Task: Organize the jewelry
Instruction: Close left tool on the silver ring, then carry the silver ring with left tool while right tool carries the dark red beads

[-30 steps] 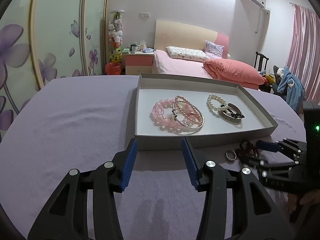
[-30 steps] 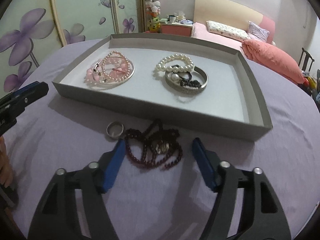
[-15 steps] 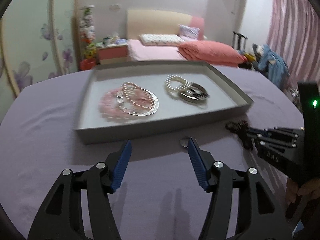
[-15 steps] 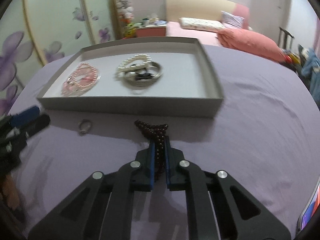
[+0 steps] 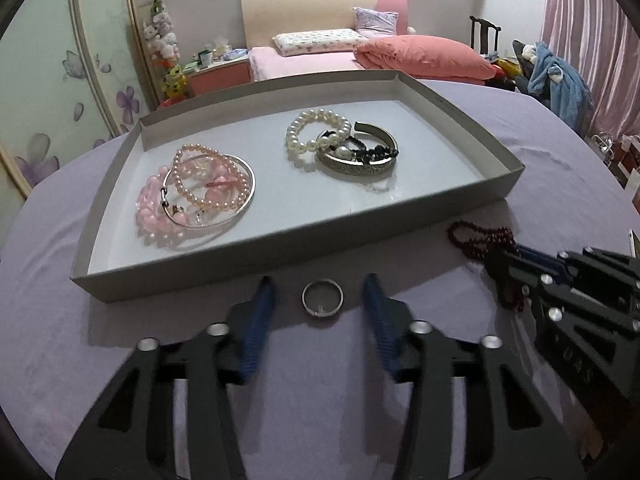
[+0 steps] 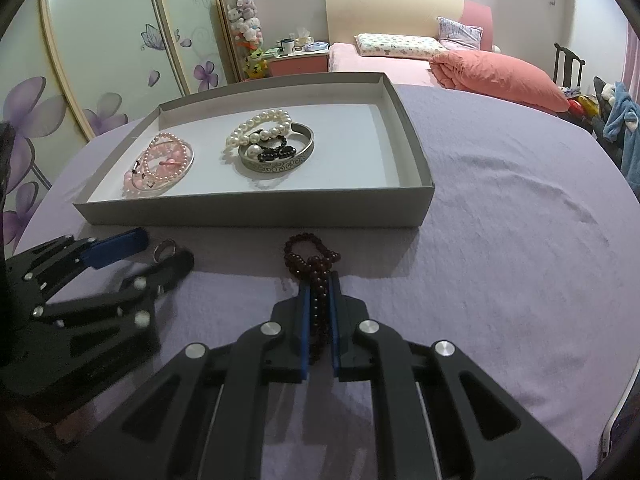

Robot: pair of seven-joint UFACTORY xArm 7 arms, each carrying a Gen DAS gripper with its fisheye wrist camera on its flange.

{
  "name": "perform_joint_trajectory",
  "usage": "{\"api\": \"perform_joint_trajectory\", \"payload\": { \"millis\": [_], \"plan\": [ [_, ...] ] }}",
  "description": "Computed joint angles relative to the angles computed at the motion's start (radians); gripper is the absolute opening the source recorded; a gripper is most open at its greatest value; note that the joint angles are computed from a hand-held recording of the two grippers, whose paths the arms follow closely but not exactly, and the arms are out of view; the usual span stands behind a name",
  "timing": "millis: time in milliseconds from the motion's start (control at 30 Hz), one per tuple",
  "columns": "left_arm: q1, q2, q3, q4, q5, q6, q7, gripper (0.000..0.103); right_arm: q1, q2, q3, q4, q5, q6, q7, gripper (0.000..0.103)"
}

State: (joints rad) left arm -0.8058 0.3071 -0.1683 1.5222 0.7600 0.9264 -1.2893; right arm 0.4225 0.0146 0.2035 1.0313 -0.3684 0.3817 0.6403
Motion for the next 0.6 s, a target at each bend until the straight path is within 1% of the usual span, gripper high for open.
{"api": "perform_joint_trajectory", "payload": {
  "millis": [33,67,200,367,433,467,533,600],
  "plan": [
    [-0.002,0.001,0.002,0.003,0.003,0.008,-0.005,0.025,0.001,0.0,0.0,0.001,-0.004,0.002,0.003,0.009],
    [-0.004,0.002,0.003,0.005,0.006,0.015,-0.008,0.023,0.002,0.002,0.001,0.004,-0.01,0.005,0.007,0.009],
    [0.002,-0.04,-0.001,-0.046,0.013,0.033,-0.034,0.023,0.008,0.011,0.004,0.015,0.001,0.01,-0.004,0.009],
    [0.042,-0.155,-0.034,-0.186,0.016,0.063,-0.086,0.023,0.03,0.033,0.015,0.04,0.043,0.009,-0.056,0.009],
    [0.063,-0.197,-0.053,-0.234,0.015,0.074,-0.104,0.023,0.043,0.043,0.017,0.051,0.036,0.01,-0.063,0.009],
    [0.076,-0.217,-0.062,-0.257,0.012,0.071,-0.115,0.023,0.051,0.049,0.016,0.059,0.016,0.012,-0.053,0.009],
    [0.1,-0.238,-0.078,-0.283,0.007,0.057,-0.134,0.023,0.064,0.056,0.012,0.07,-0.014,0.022,-0.035,0.009],
    [0.114,-0.237,-0.093,-0.281,0.008,0.06,-0.139,0.023,0.067,0.056,0.009,0.07,-0.006,0.021,-0.039,0.009]
  ]
}}
